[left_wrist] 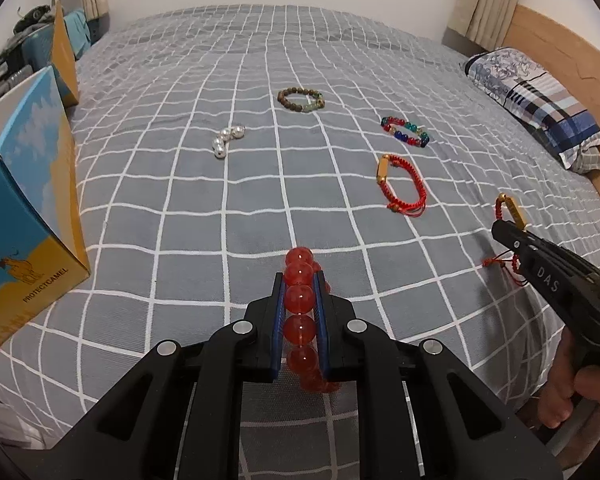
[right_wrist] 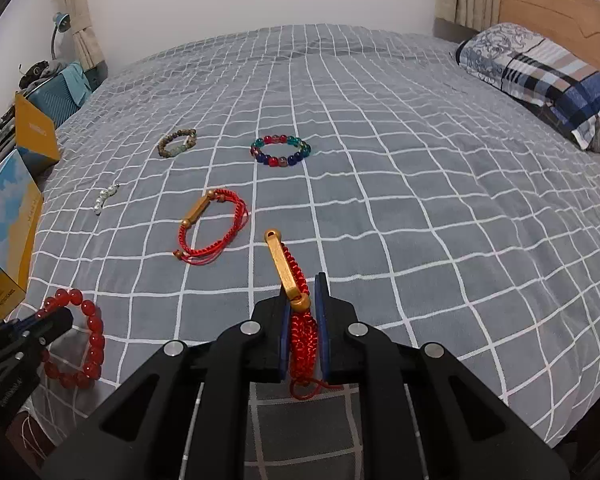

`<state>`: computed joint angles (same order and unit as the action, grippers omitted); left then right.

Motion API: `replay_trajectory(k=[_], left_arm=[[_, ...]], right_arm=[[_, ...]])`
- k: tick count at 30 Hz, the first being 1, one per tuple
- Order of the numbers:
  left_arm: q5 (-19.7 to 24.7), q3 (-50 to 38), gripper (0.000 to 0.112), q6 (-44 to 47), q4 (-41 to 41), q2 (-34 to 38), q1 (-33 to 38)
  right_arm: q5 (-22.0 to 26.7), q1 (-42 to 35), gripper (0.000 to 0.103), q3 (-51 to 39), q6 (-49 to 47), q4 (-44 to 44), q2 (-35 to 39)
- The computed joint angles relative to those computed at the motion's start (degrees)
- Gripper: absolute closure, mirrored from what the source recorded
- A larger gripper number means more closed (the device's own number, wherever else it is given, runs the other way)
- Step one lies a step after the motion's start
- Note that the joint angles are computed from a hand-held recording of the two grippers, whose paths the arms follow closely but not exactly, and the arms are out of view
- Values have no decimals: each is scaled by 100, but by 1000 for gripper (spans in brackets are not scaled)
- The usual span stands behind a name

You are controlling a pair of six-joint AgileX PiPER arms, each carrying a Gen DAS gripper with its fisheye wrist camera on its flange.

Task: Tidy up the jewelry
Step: 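Grasp the large red bead bracelet with the left tool while the right tool grasps the red cord bracelet, then carry both held bracelets over the open white box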

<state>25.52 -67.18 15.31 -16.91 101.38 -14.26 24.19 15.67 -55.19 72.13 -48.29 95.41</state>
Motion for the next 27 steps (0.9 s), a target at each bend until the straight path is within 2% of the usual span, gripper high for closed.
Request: replay_trajectory(k=[9, 19, 25, 27], left_arm=[[54, 31, 100, 171, -186, -160, 26], [-69, 136, 100, 200, -254, -405, 20], [-4, -13, 100, 18, -62, -454, 80], [48, -79, 100, 228, -264, -476, 155]], right_arm=[[149, 106, 93, -2, 296, -344, -47], [305, 97, 93, -80, 106, -114, -170], [631, 209, 93, -389, -153, 88, -259], [733, 241, 93, -537, -293, 202, -242]])
